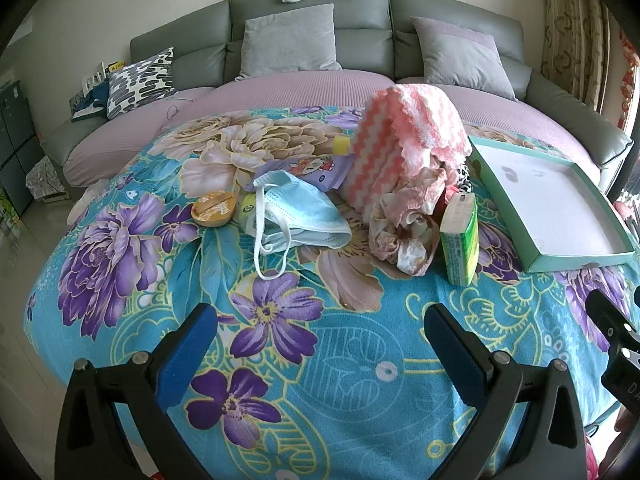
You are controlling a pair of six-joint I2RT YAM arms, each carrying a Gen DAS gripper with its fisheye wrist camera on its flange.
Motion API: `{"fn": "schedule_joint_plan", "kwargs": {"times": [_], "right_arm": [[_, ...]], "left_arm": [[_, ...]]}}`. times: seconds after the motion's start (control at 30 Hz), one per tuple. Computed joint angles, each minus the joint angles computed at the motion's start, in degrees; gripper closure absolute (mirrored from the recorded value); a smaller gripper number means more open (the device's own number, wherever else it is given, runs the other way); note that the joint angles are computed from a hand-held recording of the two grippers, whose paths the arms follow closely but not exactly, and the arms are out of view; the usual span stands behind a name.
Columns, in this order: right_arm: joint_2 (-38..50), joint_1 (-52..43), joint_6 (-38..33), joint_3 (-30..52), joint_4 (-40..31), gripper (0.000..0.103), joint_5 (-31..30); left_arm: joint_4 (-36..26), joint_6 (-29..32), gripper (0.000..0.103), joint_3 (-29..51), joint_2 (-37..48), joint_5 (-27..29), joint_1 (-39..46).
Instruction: Organize soft objects
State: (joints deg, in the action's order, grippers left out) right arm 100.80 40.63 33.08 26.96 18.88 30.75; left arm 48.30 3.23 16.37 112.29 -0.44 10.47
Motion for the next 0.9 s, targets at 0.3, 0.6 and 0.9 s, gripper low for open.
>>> {"fn": "schedule_joint_plan", "kwargs": {"times": [0.3,0.6,0.9], "right_arm": [[-1.4,0.6,-0.2,-1.2,1.3,0.0,0.6],[-3.1,-0.7,-4.9,1.8,2.6,0.0,-7.0],[4.9,-1.6,-7.5,10.3,4.4,0.0,-12.3]], "left_arm": [[-1.8,0.1,0.0,0.4,-1.1,4.3,2.5],[-11.9,3.0,0.0,6.4,-5.7,12.9,12.4],[-15.7,3.2,0.0,14.0,-1.1,16.2,15.8]]}}
